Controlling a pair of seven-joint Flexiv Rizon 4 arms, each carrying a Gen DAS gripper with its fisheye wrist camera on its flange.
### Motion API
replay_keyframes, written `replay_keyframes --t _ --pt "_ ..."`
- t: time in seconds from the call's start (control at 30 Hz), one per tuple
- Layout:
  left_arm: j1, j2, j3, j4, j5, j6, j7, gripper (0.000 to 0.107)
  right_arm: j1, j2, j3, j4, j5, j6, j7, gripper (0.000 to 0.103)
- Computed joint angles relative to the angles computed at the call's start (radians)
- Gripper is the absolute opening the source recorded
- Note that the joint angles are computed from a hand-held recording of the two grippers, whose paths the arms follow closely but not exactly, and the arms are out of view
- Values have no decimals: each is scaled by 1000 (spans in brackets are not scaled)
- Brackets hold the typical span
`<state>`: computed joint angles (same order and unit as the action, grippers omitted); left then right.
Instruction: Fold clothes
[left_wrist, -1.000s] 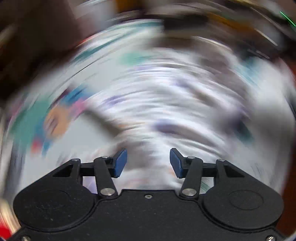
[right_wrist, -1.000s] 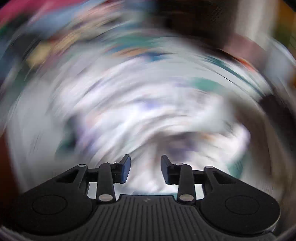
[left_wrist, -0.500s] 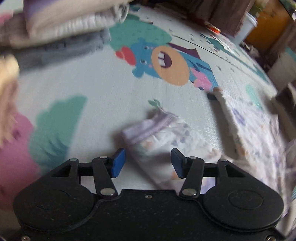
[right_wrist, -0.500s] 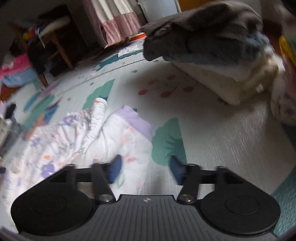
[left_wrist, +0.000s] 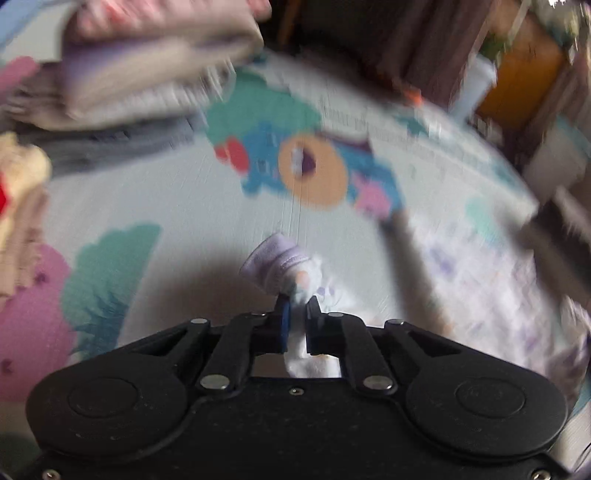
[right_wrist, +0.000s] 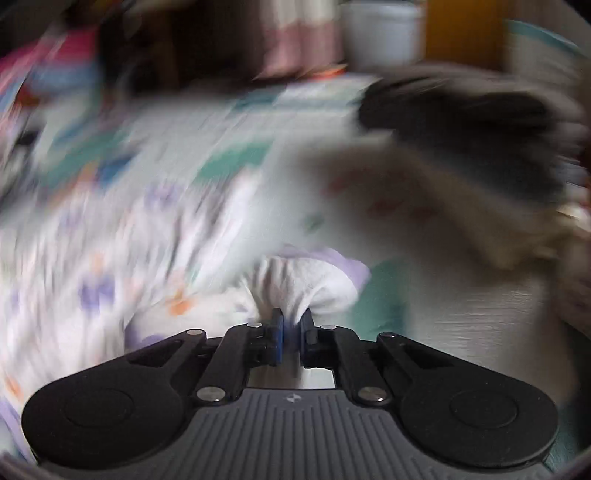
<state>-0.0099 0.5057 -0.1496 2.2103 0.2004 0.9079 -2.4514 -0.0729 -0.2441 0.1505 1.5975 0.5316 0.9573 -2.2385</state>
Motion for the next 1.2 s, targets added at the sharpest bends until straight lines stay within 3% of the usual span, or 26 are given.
replay_keyframes --t 0.03,0.1,0.2,0.23,0.3,0.37,0.4,0.43,0.53,0.6,0.63,0.67,0.7,0.73,0.8,0.87,0.93,1.0,1.07,1.13,1.17,1.2 --pt "5 22 -7 -8 -2 -30 -20 6 21 27 -35 35 -72 38 114 10" --pt "14 45 -17 -14 4 -103 -35 7 32 55 -85 75 -216 -22 277 17" --pt "22 42 -16 -3 15 -217 -41 12 29 47 -99 137 -331 7 294 33" --pt "32 49 -20 -2 25 -261 -63 25 32 43 -102 162 -372 51 301 34" --pt "64 75 -67 -37 98 -357 -108 29 36 47 -94 202 -418 152 287 37" --pt "62 67 -126 -101 209 -404 -41 29 23 58 -45 223 -376 246 155 42" --pt "56 63 -148 -125 261 -408 -2 29 -7 67 11 208 -280 242 8 44" --pt "23 46 -138 -135 269 -348 35 29 -32 77 60 186 -170 215 -150 44" --pt "-88 -69 -92 -154 212 -159 211 31 -70 132 130 155 74 -12 -527 44" --pt "-97 -113 -112 -166 254 -130 281 31 -57 157 131 178 127 -84 -650 45" --pt "-102 -131 -122 -182 300 -162 282 32 -42 158 119 193 108 -94 -627 46" --pt "-90 -135 -133 -190 296 -259 292 32 -27 157 105 205 85 -107 -593 47" --pt "-82 -128 -112 -165 228 -325 309 32 -24 158 87 208 95 -126 -584 48" --pt "-102 -93 -72 -141 205 -326 262 39 -23 159 67 209 111 -146 -579 50" --pt "-111 -81 -74 -177 169 -479 296 39 -10 162 32 209 112 -158 -567 62" --pt "-131 -62 -69 -173 146 -532 301 39 8 161 -1 204 110 -164 -540 69" --pt "-127 -26 -89 -155 215 -529 290 40 29 152 -25 194 117 -167 -525 72" --pt "-114 2 -127 -148 315 -492 271 37 34 167 -32 196 148 -169 -576 68" --pt "-145 10 -82 -106 295 -350 287 43 35 197 -38 195 212 -182 -679 63" --pt "-161 -16 -66 -88 258 -335 360 50 53 202 -49 196 186 -219 -685 63" --pt "-142 -26 -70 -79 200 -400 358 52 69 198 -48 211 130 -209 -647 63" --pt "-141 -8 -43 -67 161 -399 291 57 74 195 -55 212 109 -213 -608 65"
